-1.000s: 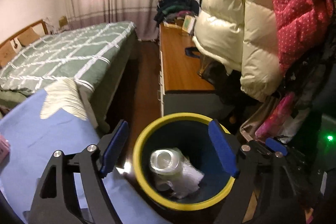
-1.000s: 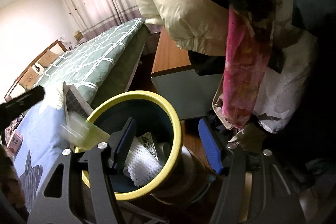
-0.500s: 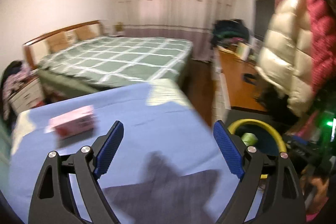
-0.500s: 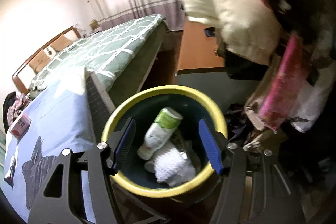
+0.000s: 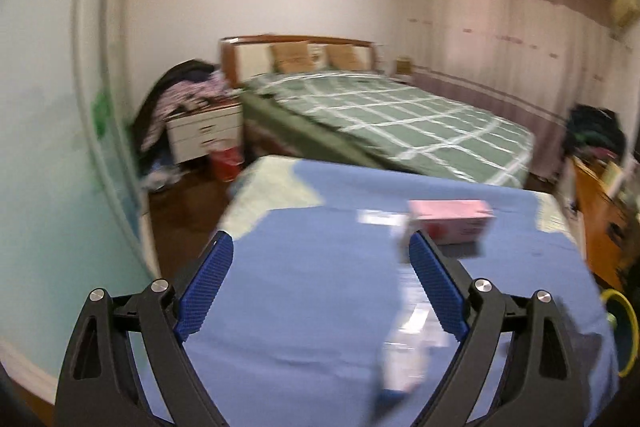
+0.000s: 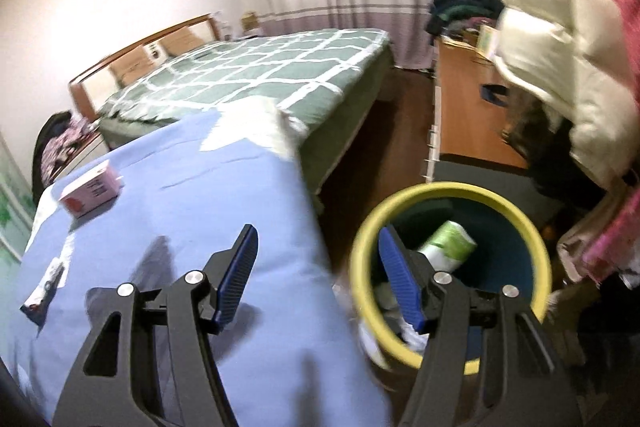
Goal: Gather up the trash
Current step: 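Grasp the white squeezed pouch on the sheet with the right gripper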
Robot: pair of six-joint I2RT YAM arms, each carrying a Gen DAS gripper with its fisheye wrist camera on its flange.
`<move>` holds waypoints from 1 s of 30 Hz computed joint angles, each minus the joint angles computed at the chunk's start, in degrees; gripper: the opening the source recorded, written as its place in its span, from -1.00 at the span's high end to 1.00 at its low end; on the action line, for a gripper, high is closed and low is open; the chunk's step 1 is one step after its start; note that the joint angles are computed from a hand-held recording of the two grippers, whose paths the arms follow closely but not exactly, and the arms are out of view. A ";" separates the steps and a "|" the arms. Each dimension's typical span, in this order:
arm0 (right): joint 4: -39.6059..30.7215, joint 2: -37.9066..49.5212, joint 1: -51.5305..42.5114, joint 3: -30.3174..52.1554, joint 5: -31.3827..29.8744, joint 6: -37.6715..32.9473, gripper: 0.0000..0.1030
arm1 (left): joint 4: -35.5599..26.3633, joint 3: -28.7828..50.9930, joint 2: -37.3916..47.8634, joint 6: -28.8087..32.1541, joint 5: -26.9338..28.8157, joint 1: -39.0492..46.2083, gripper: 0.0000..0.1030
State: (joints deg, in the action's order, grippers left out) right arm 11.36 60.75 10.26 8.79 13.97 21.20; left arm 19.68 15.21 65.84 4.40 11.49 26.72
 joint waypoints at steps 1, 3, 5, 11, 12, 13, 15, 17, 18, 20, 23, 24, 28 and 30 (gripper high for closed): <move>0.88 3.50 3.99 1.96 2.14 1.46 -0.17 | 3.45 1.00 5.13 0.59 1.08 3.61 -0.71; 1.18 7.08 8.37 4.48 4.25 2.98 -0.17 | 8.48 2.48 12.37 1.21 2.47 8.25 -0.71; 1.85 13.47 14.01 8.78 6.38 4.94 -0.17 | 12.75 3.69 18.10 1.19 1.98 11.28 -0.71; 0.33 29.36 27.46 22.39 9.29 8.56 -0.17 | 19.14 5.23 26.76 0.15 2.30 17.38 -0.72; -0.26 31.27 29.09 24.49 9.42 8.95 -0.17 | 20.08 5.54 27.93 0.20 1.83 17.87 -0.74; -1.13 34.00 31.35 27.57 9.42 9.24 -0.17 | 20.84 5.77 28.95 0.37 1.64 18.25 -0.77; -2.38 37.44 34.16 31.76 9.17 9.28 -0.17 | 21.01 6.00 29.87 -0.10 0.41 17.44 -0.78; -4.20 41.20 37.18 36.87 8.92 9.13 -0.17 | 20.39 5.49 28.89 -1.05 -0.63 16.31 -0.78; -4.68 42.24 38.02 38.32 8.70 9.02 -0.17 | 20.67 5.32 28.74 -1.42 -1.02 16.14 -0.78; -6.56 45.84 40.09 43.16 7.89 9.03 -0.17 | 21.91 4.72 28.57 -1.89 -1.85 15.96 -0.80; -9.47 50.50 42.10 49.08 6.89 9.97 -0.18 | 22.57 4.20 27.95 -2.70 -2.61 15.91 -0.80; -10.70 52.34 42.74 51.46 6.64 10.45 -0.18 | 22.32 4.00 27.40 -2.79 -2.58 16.09 -0.81; -14.99 57.91 44.10 58.19 6.81 11.80 -0.26 | 22.67 3.59 27.10 -3.42 -3.20 15.88 -0.81; -16.29 59.50 44.33 59.84 6.29 12.31 -0.27 | 22.85 3.46 27.01 -3.70 -3.42 15.76 -0.81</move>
